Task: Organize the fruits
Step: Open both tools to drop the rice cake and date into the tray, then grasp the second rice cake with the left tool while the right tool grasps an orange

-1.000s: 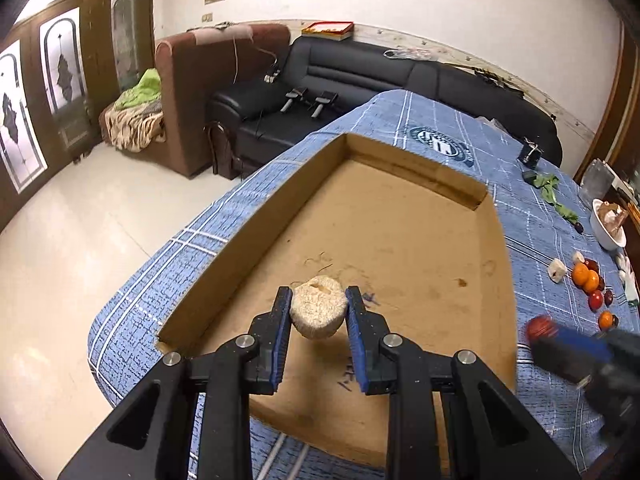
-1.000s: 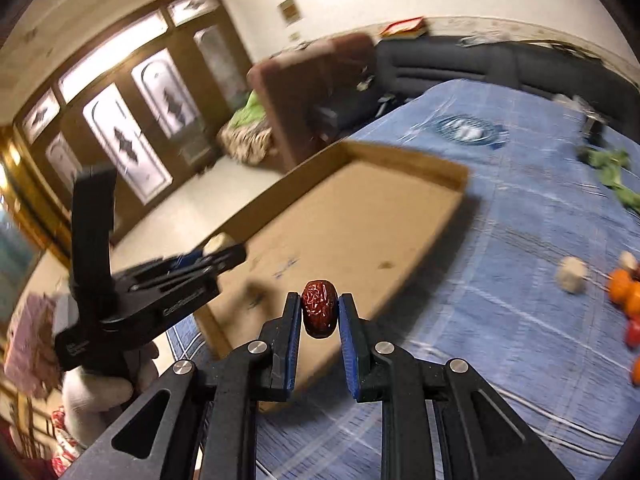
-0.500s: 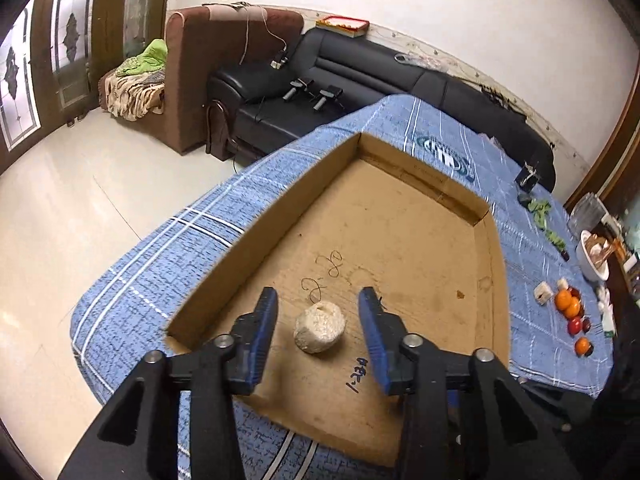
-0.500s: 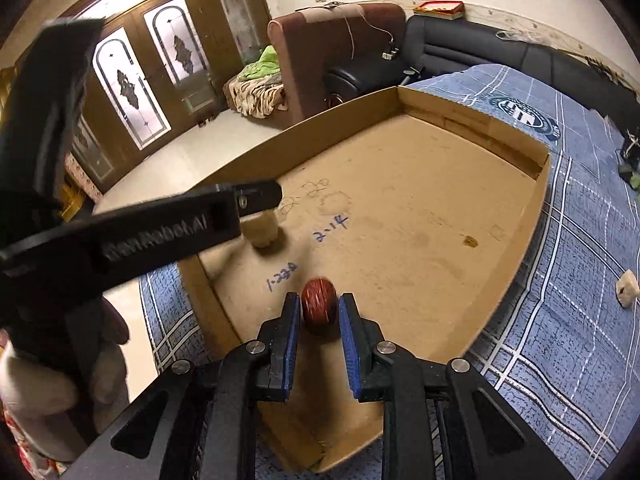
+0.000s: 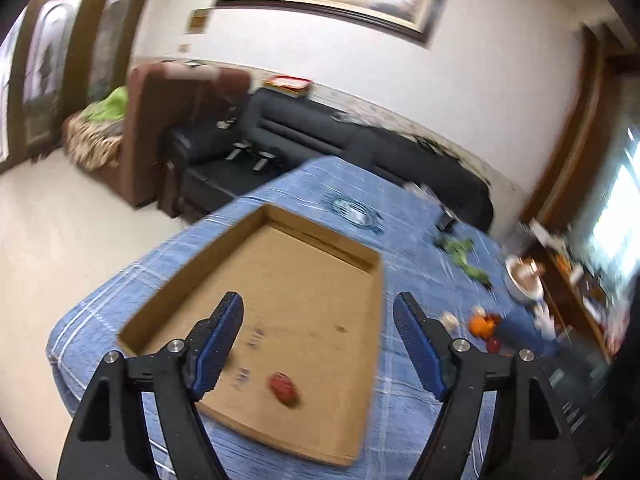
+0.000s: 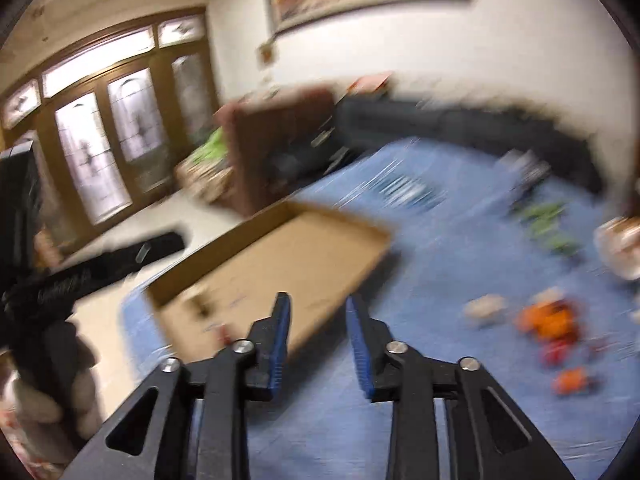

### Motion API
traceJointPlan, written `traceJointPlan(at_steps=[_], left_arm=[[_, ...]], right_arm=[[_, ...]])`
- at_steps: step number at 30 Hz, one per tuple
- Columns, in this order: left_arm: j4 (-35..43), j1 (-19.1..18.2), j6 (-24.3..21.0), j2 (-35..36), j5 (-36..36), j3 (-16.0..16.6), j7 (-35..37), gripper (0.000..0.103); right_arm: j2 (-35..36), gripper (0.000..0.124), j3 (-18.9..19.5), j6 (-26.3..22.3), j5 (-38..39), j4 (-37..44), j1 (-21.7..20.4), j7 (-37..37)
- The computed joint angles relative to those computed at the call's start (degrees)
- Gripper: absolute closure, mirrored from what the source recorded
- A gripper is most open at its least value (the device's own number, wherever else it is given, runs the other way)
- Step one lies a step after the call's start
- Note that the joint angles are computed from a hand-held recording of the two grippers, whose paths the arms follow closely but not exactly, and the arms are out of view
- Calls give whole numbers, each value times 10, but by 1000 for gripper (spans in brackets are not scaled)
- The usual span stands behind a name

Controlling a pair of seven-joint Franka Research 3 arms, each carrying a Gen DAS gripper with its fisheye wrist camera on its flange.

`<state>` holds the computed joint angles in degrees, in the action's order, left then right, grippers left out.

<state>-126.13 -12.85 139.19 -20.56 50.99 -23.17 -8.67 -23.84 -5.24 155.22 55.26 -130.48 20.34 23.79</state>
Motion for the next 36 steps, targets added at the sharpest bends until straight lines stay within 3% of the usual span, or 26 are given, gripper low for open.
traceJointPlan(at_steps=[2, 5, 7, 9, 10, 13, 19, 22, 24, 36], left_arm=[[27, -8, 14, 29, -5, 0, 26, 26], [58, -16, 37, 63, 2, 0, 36, 26], [79, -23, 47, 88, 14, -2, 39, 26], [101, -36, 47, 114, 12, 3, 59, 26], [116, -44, 45, 130, 7, 4, 74, 27], [150, -67, 38, 173, -6, 15, 113, 29], [209, -97, 31, 238, -37, 46, 169, 37], [248, -102, 36, 280, -68, 63, 206, 44], [277, -105, 42, 311, -94, 73, 233, 47], [495, -138, 5, 501, -206, 120, 392, 48]], right_arm=[[-20, 67, -18, 93, 46, -9, 11, -68], [-19, 64, -42, 143, 49, -3, 6, -109], [7, 64, -31, 115, -37, 11, -54, -31], [53, 64, -11, 43, -141, 47, -134, 101], [77, 64, -25, -1, -132, 72, -146, 123], [133, 64, -47, -66, -124, 116, -166, 183], [203, 65, -33, -142, -75, 162, -202, 177], [225, 66, -13, -138, -77, 170, -207, 169], [242, 66, 1, -107, -105, 172, -203, 179], [282, 66, 20, -101, -100, 190, -217, 172]])
